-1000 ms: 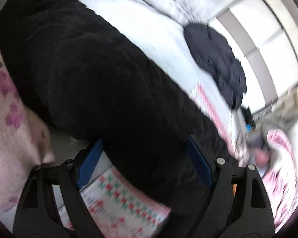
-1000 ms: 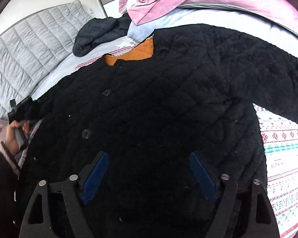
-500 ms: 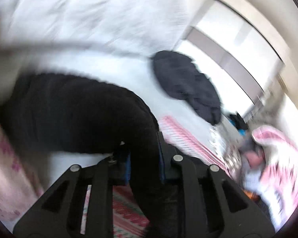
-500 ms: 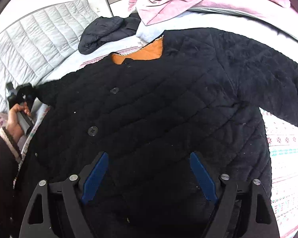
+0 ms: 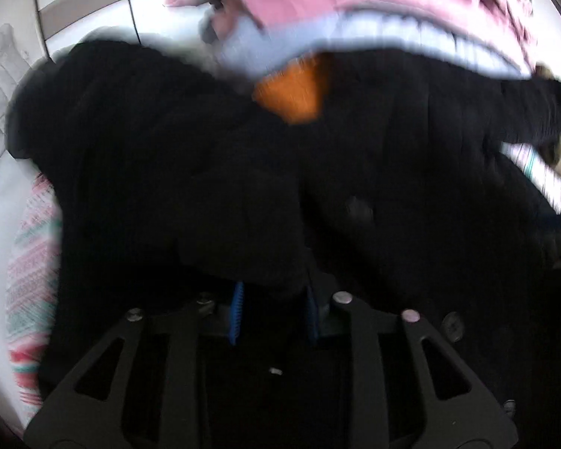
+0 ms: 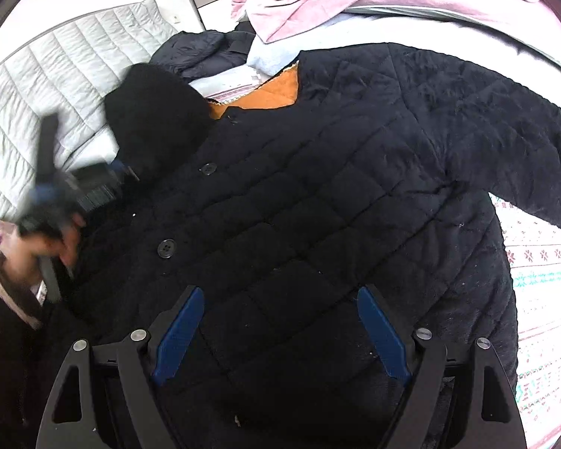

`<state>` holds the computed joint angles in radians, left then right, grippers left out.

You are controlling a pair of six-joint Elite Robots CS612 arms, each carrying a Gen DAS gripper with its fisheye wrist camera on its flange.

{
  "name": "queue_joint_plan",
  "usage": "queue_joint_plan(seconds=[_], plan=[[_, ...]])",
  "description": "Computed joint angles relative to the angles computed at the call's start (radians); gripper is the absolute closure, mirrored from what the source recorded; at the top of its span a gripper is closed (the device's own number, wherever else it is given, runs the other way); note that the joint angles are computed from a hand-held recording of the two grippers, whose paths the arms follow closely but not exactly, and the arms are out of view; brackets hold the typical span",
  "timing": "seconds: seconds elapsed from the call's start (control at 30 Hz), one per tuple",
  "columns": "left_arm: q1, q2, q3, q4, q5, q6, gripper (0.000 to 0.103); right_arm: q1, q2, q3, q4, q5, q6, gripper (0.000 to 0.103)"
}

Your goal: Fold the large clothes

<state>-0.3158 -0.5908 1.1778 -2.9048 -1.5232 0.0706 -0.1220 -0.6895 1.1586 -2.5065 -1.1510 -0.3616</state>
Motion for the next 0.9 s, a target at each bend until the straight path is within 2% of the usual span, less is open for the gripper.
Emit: queue_joint_plan(seconds=[0.03, 0.1, 0.2, 0.3, 0.37, 0.47, 0.53, 0.6, 0.8, 0.87, 0.9], plan=[[-0.006, -0.004, 0.012, -0.03, 0.025, 0.018, 0.068, 0.0, 0.0, -0.001, 0.003, 0.005, -0.001, 0.018], [-0.005, -0.03, 0.033, -0.013, 0.007, -0.003, 0.056, -0.001, -0.001, -0.001, 0.009, 0.018, -0.001, 0.018], [0.016, -0.08, 0.093, -0.046, -0.086, -0.062, 0.053, -0.004, -0.001, -0.013, 0.046, 0.052, 0.001, 0.018], [0.027, -0.133, 0.187, -0.154, -0.082, -0.107, 0.046, -0.001, 0.002, -0.047, 0.091, 0.099, 0.026, 0.018], [0.046, -0.154, 0.223, -0.213, -0.06, -0.191, 0.044, 0.014, 0.011, -0.087, 0.121, 0.106, 0.016, 0.018], [0.08, -0.154, 0.243, -0.268, -0.037, -0.336, 0.044, 0.064, 0.029, -0.152, 0.107, 0.04, -0.037, 0.018], [0.093, -0.141, 0.225, -0.248, -0.041, -0.372, 0.044, 0.099, 0.054, -0.208, 0.106, 0.02, -0.061, 0.018], [0.101, -0.127, 0.208, -0.239, -0.009, -0.406, 0.044, 0.143, 0.1, -0.294, 0.121, -0.02, -0.074, 0.018], [0.142, -0.077, 0.171, -0.344, -0.123, -0.586, 0.046, 0.249, 0.29, -0.592, 0.145, -0.222, -0.126, 0.02], [0.155, -0.073, 0.169, -0.349, -0.166, -0.61, 0.047, 0.267, 0.358, -0.698, 0.175, -0.295, -0.13, 0.036], [0.156, -0.076, 0.173, -0.346, -0.158, -0.606, 0.048, 0.27, 0.383, -0.739, 0.191, -0.313, -0.14, 0.064]])
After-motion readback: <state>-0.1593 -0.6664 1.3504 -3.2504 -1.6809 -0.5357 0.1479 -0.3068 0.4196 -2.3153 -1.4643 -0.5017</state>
